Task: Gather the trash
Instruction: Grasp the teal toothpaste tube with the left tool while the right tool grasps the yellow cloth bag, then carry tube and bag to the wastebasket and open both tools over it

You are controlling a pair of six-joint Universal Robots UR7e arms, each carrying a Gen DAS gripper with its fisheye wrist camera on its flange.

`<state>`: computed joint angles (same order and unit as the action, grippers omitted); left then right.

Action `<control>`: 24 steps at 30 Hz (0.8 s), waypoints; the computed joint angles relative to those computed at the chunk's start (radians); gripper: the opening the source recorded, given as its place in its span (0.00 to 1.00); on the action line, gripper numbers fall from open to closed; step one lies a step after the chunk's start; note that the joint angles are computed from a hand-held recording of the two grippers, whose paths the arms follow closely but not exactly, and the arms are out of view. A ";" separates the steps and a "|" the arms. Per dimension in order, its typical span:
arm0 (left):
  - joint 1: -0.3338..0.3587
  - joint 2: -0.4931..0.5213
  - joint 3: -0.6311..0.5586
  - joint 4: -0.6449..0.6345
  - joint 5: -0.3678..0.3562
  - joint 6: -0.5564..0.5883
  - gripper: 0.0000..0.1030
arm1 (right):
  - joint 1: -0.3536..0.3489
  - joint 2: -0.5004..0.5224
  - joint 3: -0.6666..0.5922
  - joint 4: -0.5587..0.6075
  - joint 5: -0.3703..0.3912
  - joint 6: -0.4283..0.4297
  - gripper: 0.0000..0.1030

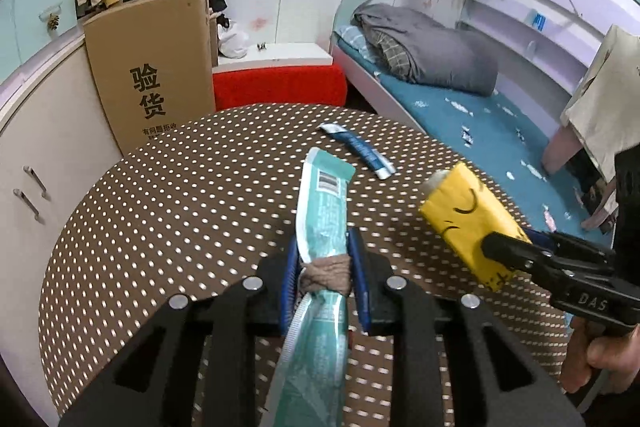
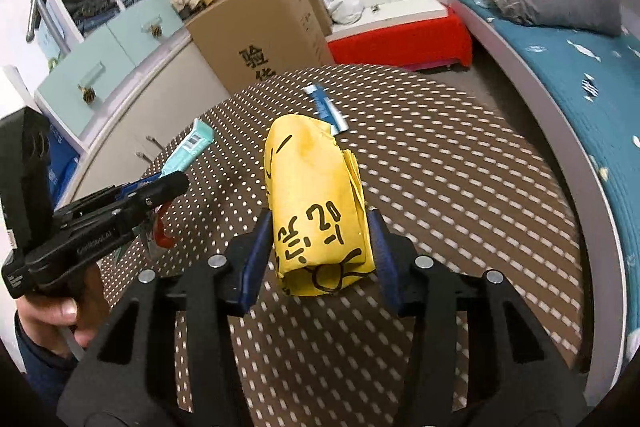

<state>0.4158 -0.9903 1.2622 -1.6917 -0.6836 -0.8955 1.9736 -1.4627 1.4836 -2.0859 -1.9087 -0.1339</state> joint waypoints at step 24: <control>-0.117 0.379 -0.357 -0.167 -0.080 0.212 0.23 | -0.186 -0.264 -0.041 -0.099 -0.059 0.027 0.46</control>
